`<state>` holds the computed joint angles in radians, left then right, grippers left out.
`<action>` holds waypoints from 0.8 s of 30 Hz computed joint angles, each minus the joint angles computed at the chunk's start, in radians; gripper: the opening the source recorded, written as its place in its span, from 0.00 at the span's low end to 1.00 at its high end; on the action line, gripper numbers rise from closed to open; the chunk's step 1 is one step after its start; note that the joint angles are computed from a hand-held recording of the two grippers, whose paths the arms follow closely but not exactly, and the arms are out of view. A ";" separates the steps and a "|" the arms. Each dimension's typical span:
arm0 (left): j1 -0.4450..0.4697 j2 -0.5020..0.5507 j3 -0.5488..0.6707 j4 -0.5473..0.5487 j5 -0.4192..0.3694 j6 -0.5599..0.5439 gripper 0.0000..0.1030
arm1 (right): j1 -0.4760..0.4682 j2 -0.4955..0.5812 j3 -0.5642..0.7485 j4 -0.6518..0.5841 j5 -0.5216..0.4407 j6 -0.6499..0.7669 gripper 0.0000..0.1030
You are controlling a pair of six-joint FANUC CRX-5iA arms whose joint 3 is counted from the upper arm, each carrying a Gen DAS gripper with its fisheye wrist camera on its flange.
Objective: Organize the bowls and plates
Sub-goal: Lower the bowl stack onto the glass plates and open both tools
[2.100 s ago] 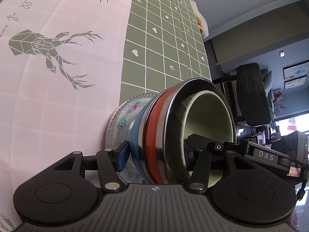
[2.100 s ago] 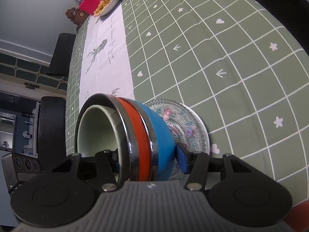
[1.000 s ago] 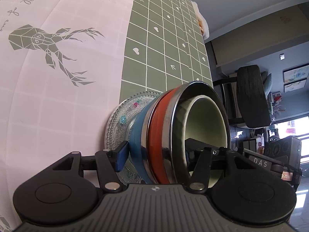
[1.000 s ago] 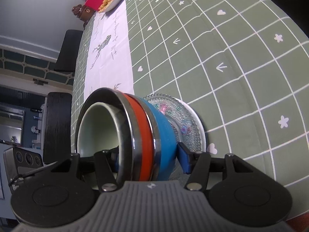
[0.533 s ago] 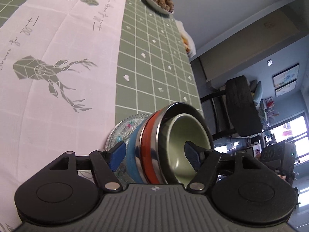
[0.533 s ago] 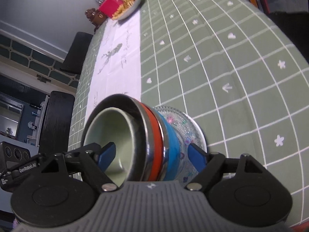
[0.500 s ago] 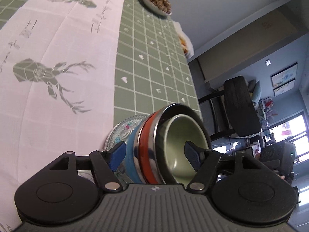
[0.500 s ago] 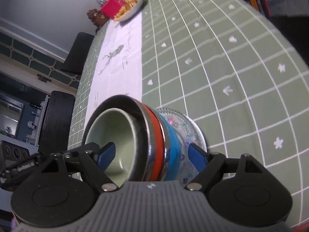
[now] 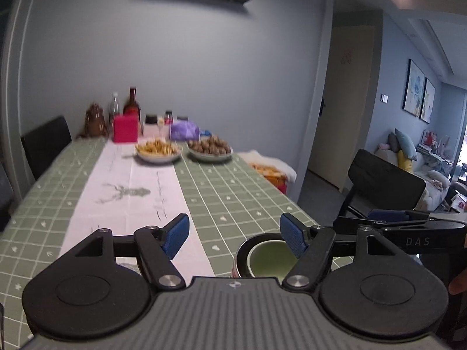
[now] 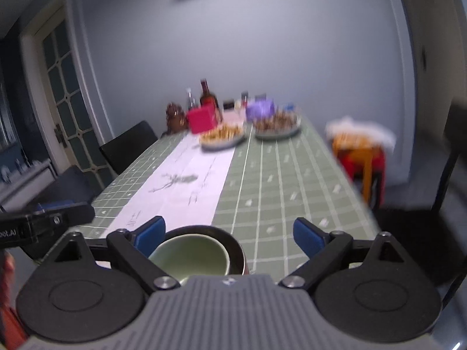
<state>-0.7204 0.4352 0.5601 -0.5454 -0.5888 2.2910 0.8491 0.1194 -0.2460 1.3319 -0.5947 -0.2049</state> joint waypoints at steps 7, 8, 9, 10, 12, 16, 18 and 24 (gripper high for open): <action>-0.103 -0.043 -0.048 -0.262 -0.022 0.214 0.85 | 0.070 -0.067 -0.099 0.131 -0.080 -0.146 0.95; -0.126 -0.037 -0.038 -0.313 -0.062 0.245 0.85 | 0.084 -0.070 -0.107 0.128 -0.099 -0.146 0.95; -0.147 -0.033 -0.035 -0.357 -0.095 0.276 0.85 | 0.104 -0.072 -0.114 0.124 -0.130 -0.134 0.95; -0.155 -0.033 -0.041 -0.375 -0.104 0.293 0.85 | 0.128 -0.069 -0.120 0.127 -0.171 -0.124 0.95; -0.166 -0.038 -0.066 -0.395 -0.114 0.323 0.85 | 0.162 -0.058 -0.134 0.152 -0.233 -0.116 0.95; -0.191 -0.022 -0.072 -0.394 -0.190 0.296 0.89 | 0.212 -0.051 -0.163 0.153 -0.270 -0.109 0.95; -0.204 -0.017 -0.074 -0.399 -0.218 0.278 0.91 | 0.231 -0.049 -0.162 0.106 -0.285 -0.106 0.95; -0.197 0.033 -0.019 -0.304 -0.355 0.231 0.92 | 0.234 -0.038 -0.139 -0.043 -0.290 -0.119 0.95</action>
<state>-0.9176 0.4679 0.5412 -0.8496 -0.9433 2.5218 1.0831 0.0819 -0.3845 1.2886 -0.8846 -0.3237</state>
